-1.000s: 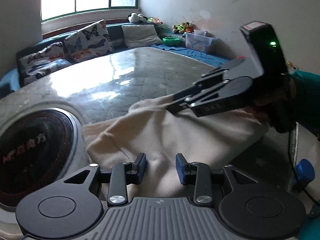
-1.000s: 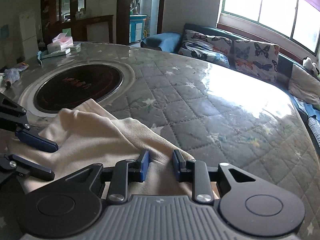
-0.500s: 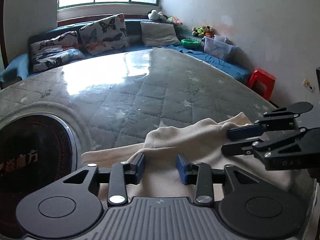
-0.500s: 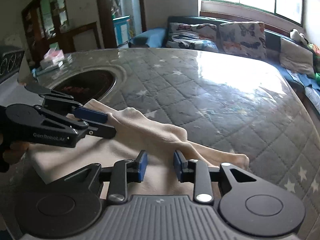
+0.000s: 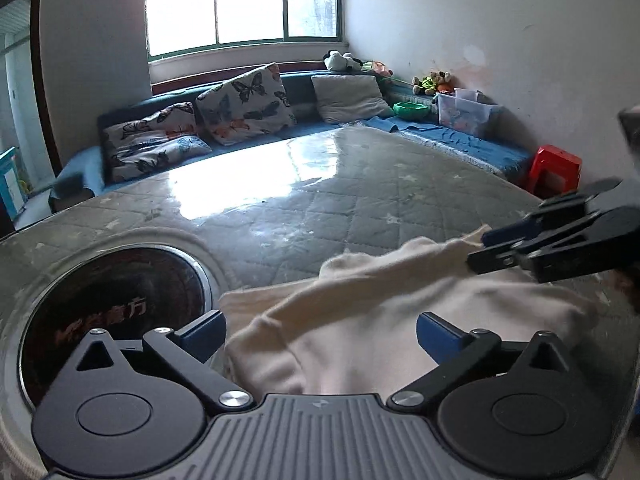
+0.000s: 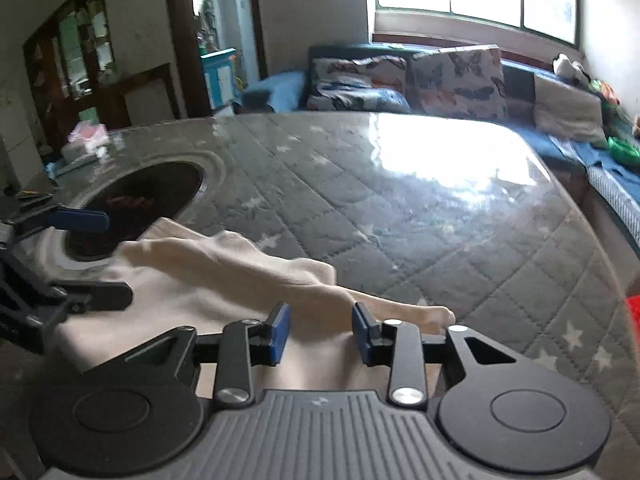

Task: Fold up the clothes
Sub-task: 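Release the folded sweatshirt with both tools and pull back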

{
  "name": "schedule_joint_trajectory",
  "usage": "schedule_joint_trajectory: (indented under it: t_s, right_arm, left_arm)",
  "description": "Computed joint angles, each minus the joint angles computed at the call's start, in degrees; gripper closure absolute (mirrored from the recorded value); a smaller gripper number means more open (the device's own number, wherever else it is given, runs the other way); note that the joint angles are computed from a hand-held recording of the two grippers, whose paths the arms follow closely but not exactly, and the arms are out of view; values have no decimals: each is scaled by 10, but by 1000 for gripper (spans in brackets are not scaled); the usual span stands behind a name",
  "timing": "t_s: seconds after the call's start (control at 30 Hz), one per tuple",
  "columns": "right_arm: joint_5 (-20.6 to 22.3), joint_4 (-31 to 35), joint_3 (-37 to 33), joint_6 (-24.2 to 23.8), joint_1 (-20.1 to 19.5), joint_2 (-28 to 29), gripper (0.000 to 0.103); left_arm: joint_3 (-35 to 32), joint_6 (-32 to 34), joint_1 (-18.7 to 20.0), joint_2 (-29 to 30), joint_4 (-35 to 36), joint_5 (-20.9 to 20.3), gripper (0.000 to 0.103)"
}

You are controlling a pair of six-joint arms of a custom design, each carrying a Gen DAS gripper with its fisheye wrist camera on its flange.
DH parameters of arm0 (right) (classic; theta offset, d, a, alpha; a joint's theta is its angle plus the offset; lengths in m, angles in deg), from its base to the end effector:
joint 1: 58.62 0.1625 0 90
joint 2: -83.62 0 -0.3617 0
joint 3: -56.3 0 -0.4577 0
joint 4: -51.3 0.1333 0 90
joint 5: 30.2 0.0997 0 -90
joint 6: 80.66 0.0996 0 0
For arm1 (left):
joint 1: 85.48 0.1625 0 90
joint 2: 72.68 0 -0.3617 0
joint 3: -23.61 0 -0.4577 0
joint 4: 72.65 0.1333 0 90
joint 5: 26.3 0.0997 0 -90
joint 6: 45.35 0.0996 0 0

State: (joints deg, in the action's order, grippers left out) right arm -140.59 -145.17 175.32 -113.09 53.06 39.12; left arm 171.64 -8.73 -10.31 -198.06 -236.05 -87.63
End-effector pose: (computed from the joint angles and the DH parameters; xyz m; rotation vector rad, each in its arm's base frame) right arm 0.2816 -0.4413 -0.0515 1.0848 -2.4243 0.7113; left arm 0.0871 -0.3786 0.3031 0.7556 2.2177 -0.9709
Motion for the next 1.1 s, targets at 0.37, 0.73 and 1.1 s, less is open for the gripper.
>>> schedule_joint_trajectory:
  t_s: [0.37,0.73,1.1]
  right_arm:
    - [-15,-31,101,-28,26,-47,64]
    - [0,-42,96,-34,42,-44,64]
    - [18,5,65,-16,39,-13,64]
  left_arm:
    - [62,48,-15,-39,-46,55,0]
    - [73,34,-13,-75,-68,67,0]
    - [47,-24,19,-60,-51,74,0]
